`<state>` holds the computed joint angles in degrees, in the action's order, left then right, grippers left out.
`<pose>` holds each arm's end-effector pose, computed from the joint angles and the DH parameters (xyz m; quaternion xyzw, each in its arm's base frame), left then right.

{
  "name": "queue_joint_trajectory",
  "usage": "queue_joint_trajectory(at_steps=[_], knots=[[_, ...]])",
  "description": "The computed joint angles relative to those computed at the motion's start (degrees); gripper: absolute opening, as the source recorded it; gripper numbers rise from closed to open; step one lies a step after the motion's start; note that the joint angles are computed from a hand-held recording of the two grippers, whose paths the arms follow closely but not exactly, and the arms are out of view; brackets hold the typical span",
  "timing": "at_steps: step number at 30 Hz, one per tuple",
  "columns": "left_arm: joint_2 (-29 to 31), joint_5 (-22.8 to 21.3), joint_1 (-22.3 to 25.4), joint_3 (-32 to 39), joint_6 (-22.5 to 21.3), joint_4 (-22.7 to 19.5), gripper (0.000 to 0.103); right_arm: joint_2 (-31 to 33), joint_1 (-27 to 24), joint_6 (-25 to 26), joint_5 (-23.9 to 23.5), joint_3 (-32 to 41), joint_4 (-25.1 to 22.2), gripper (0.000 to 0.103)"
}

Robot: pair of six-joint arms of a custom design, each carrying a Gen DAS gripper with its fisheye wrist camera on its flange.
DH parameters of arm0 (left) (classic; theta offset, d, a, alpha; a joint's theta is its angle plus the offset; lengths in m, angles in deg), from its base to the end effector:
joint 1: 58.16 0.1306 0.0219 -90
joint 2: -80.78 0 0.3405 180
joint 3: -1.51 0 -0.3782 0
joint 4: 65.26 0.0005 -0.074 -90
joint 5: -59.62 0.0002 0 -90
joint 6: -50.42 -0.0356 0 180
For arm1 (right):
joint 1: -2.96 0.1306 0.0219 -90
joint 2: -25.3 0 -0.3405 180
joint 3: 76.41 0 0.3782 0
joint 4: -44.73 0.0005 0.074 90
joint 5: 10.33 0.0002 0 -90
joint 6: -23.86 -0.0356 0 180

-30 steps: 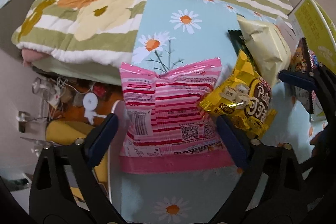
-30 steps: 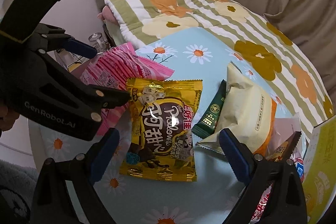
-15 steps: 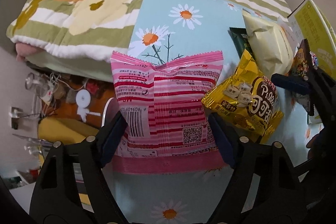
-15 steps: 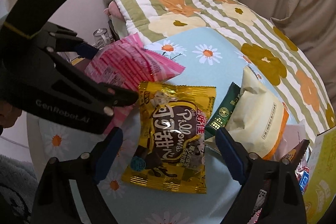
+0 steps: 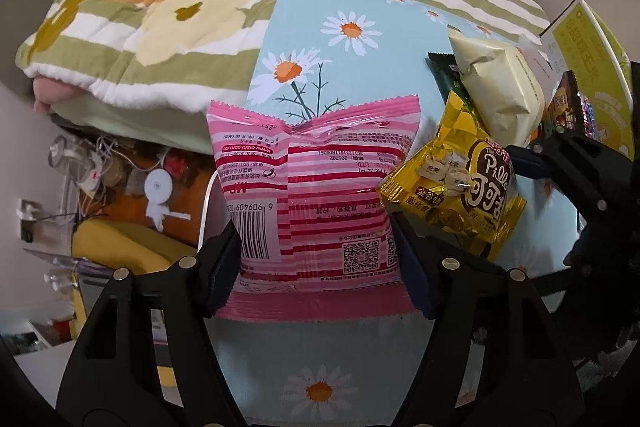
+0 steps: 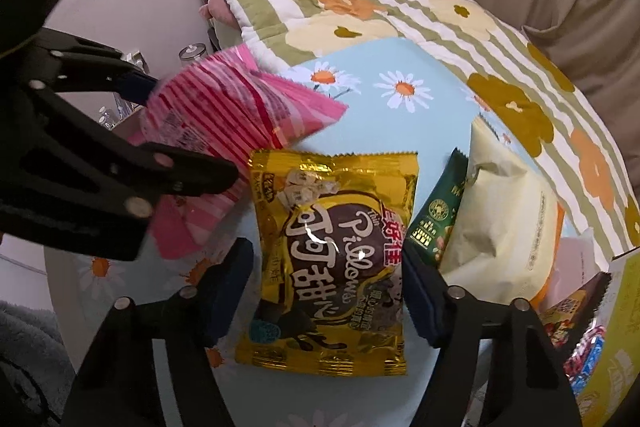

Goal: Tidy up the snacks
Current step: 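Carry the pink striped bag and gold Pillows bag into the box and release both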

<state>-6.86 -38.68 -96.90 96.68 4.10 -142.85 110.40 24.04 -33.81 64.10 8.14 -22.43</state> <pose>0.3478 -0.2731 0.3839 -0.0522 0.9873 -0.0331 0.1466 0.3811 0.1566 0.3659 -0.4602 0.8566 0.1135 0.2036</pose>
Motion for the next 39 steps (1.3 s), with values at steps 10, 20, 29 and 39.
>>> queue_joint_trajectory(at_steps=[10,20,29,39], knots=[[-1.8,-1.7,-1.0,-0.1,1.2,-0.4,0.066,-2.1,-0.5,-1.7,-0.9,-0.6,0.3,0.056],[-4.3,-6.4,-2.4,3.4,0.4,-2.4,0.066,-6.6,-2.7,-8.0,-2.7,1.7,-1.3,0.055],[-1.5,-8.4,-3.7,14.5,-7.2,-1.6,0.066,-8.7,-10.0,-17.4,-4.3,10.0,-4.8,0.055],[19.9,-10.8,-9.0,49.0,-14.9,-7.8,0.066,-5.3,-28.9,-17.9,-11.7,22.4,-9.5,0.055]])
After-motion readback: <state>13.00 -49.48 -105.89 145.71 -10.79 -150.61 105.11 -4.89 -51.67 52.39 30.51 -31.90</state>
